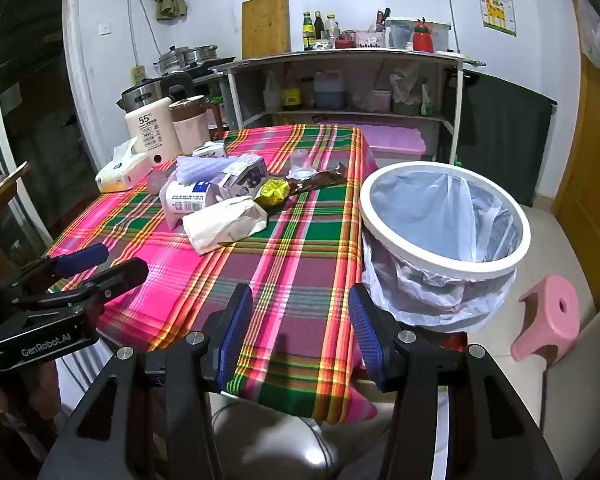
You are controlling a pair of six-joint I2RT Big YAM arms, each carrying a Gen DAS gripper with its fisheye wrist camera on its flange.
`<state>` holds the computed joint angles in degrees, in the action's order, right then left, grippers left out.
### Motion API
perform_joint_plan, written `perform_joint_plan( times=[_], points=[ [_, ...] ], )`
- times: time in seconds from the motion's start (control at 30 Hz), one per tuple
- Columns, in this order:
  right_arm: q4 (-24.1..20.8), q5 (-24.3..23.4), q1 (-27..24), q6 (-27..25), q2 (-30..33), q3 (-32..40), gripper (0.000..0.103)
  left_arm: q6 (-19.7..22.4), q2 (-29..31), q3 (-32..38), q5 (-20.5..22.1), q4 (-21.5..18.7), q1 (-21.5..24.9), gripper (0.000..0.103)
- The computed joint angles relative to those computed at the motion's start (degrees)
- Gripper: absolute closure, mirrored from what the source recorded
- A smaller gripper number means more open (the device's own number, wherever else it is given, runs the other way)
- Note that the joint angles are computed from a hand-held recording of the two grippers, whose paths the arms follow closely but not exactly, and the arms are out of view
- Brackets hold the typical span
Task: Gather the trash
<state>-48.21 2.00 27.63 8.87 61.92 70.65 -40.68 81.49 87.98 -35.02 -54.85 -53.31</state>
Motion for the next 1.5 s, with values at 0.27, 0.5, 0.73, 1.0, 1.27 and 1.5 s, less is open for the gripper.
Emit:
perform_joint_plan(
  times=[0.27,0.5,0.73,1.0,1.27,1.5],
  points=[
    [-0.30,0.16,0.12,0.18,-0.08,0.09,0.052,0.43,-0.03,-0.09,-0.11,0.35,-0.04,0.027],
    [-0.17,0.14,0.11,0.19,-0.12,-0.07,0.052,1.03,-0.61,-0.41,0.26,0.51,0.32,0.027],
    [-0.18,0.15,0.15,0.23,-0.13,-0.09,0.052,0.60,-0.51,-0.38,-0.11,0.45,-0.11,0.027],
    [-0.27,0.22,0.24,0.31,-0.11,-0.03,0.052,0.48,-0.55,-0.38,-0.16,0.44,-0.12,0.027],
    [-0.31,0.21,0.25,0.31,-0.13,-0.03,0.052,0.44,-0.54,-0.30,-0.16,0.39,-0.13,0.027],
    [-0.42,0.36,0.44,0.39,-0.11,0.11,0.052,0.49,-0.59,-0.33,-0.08,0.46,-0.10,0.027]
  ],
)
